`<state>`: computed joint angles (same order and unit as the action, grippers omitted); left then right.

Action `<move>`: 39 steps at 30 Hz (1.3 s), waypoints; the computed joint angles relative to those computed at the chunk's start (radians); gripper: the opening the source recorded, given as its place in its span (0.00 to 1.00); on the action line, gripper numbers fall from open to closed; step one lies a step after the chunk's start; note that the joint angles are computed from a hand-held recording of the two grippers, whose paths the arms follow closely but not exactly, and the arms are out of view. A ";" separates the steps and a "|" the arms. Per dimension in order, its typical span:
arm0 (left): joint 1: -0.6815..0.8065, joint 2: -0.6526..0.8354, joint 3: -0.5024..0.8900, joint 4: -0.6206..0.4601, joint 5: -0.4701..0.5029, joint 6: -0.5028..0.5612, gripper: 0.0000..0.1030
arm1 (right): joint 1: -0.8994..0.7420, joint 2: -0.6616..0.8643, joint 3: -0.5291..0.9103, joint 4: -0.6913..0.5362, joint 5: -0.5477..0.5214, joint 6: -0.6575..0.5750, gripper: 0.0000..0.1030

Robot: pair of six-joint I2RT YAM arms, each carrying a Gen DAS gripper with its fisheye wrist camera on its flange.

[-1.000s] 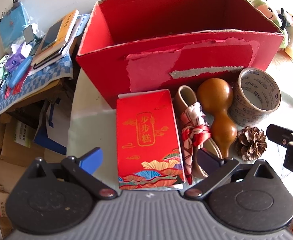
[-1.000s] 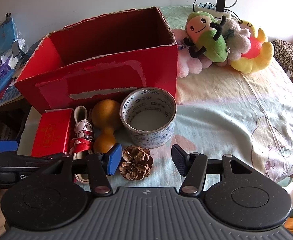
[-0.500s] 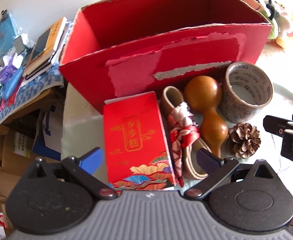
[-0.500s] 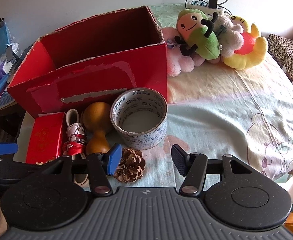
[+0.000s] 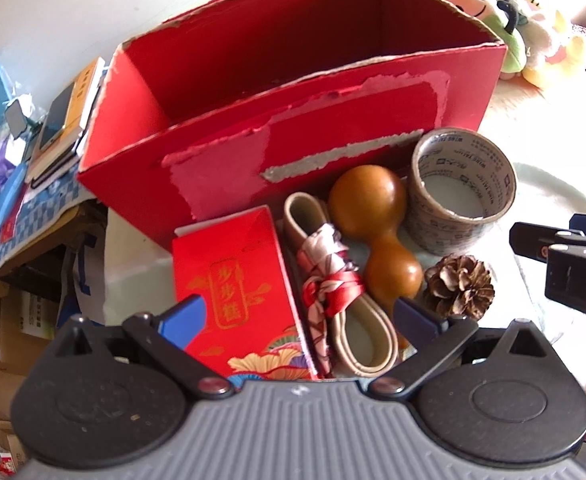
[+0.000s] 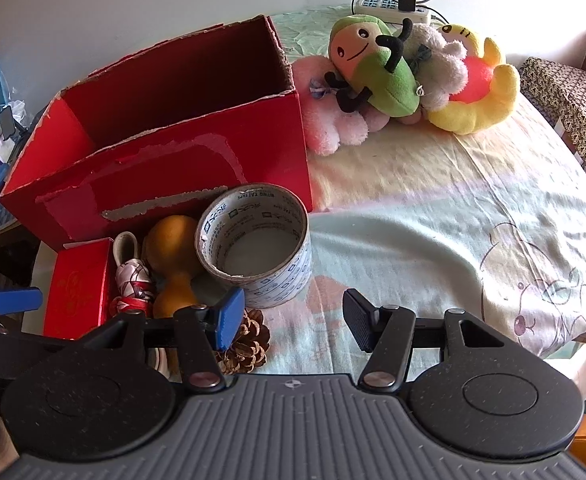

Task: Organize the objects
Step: 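Reach the right gripper toward the roll of packing tape, then grasp the tape roll rim with the right gripper and lift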

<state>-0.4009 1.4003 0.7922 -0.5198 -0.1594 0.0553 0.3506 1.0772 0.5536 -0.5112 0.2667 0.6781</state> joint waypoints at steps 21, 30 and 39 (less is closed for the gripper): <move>0.011 0.191 0.172 0.038 0.368 -0.100 0.46 | -0.413 0.162 0.011 0.232 -0.422 -0.292 0.35; -0.049 0.309 0.279 -0.007 0.321 -0.207 0.22 | -0.488 0.341 0.117 0.226 -0.543 -0.450 0.26; -0.120 0.349 0.329 -0.029 0.218 -0.317 0.09 | -0.565 0.447 0.204 0.148 -0.679 -0.590 0.14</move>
